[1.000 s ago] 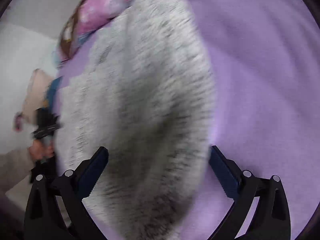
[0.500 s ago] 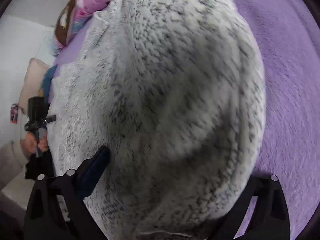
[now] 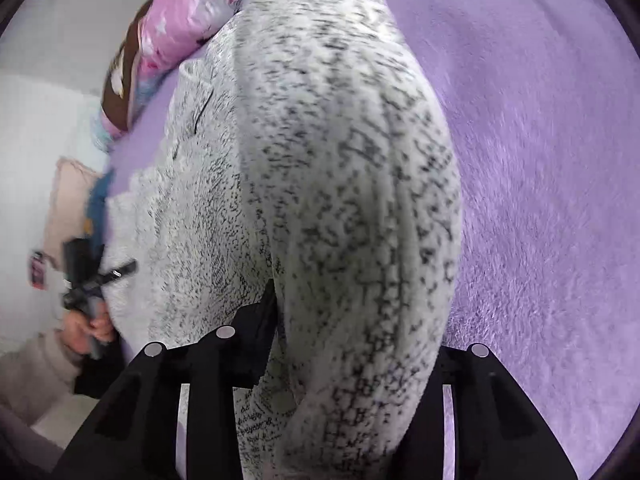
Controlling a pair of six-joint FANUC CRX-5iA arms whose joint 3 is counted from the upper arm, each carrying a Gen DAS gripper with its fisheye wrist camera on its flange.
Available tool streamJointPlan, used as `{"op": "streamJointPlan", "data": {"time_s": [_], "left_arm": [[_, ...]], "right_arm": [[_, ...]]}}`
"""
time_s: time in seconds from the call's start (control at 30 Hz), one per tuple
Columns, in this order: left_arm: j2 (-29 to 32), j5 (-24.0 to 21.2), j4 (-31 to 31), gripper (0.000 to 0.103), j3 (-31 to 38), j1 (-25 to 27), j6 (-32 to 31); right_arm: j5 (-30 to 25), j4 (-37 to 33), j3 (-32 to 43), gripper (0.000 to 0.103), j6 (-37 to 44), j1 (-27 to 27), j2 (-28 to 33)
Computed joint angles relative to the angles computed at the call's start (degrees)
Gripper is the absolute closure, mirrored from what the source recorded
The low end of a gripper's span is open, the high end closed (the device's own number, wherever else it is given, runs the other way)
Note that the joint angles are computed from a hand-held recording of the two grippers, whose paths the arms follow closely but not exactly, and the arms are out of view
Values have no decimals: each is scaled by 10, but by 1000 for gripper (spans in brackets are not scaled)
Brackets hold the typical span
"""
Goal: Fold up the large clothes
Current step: 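Grasp the end of the folded jacket with both grippers, then lift the jacket end with both grippers and fold it onto itself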
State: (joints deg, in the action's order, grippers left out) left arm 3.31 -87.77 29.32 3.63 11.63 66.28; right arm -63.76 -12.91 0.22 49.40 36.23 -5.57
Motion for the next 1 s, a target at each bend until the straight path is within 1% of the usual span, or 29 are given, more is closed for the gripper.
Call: {"op": "streamJointPlan", "data": {"time_s": [0.07, 0.1, 0.17, 0.2, 0.23, 0.27, 0.33, 0.4, 0.5, 0.53, 0.6, 0.67, 0.73, 0.87, 0.93, 1.0], "left_arm": [[-1, -4, -2, 54, 3, -2, 19], [-1, -5, -2, 54, 4, -6, 26], [5, -13, -6, 54, 11, -5, 29], [8, -18, -9, 55, 16, -7, 32], [14, -20, -11, 56, 24, -10, 34], [17, -24, -11, 58, 28, -10, 36], [20, -33, -10, 61, 35, -8, 29], [19, -46, -16, 64, 48, -5, 18], [17, -58, -13, 66, 62, -6, 20], [16, -62, -9, 66, 65, -5, 20], [16, -65, -3, 67, 71, -7, 23], [15, -71, 2, 68, 76, -7, 25], [14, -77, 12, 69, 77, -5, 28], [20, -92, 23, 70, 86, -4, 31], [25, -100, 37, 71, 91, -4, 38], [30, -106, 52, 72, 102, -7, 45]], "right_arm": [[-33, 69, 18, 60, -37, 41, 18], [-45, 90, 28, 60, -53, 57, 28], [-77, 115, 53, 60, -63, 71, 48], [-80, 115, 57, 61, -69, 71, 51], [-77, 114, 59, 62, -74, 71, 53], [-68, 120, 54, 66, -83, 75, 51], [-59, 124, 38, 69, -88, 73, 38], [-68, 144, 36, 72, -106, 84, 30], [-87, 182, 37, 77, -118, 110, 24], [-91, 179, 40, 82, -108, 103, 18], [-95, 198, 41, 83, -113, 118, 15], [-91, 195, 39, 84, -121, 121, 9], [-82, 181, 28, 85, -115, 110, -3], [-30, 113, -1, 87, -117, 66, -53], [-6, 100, -8, 88, -116, 65, -69], [1, 82, -2, 88, -104, 63, -79]]}}
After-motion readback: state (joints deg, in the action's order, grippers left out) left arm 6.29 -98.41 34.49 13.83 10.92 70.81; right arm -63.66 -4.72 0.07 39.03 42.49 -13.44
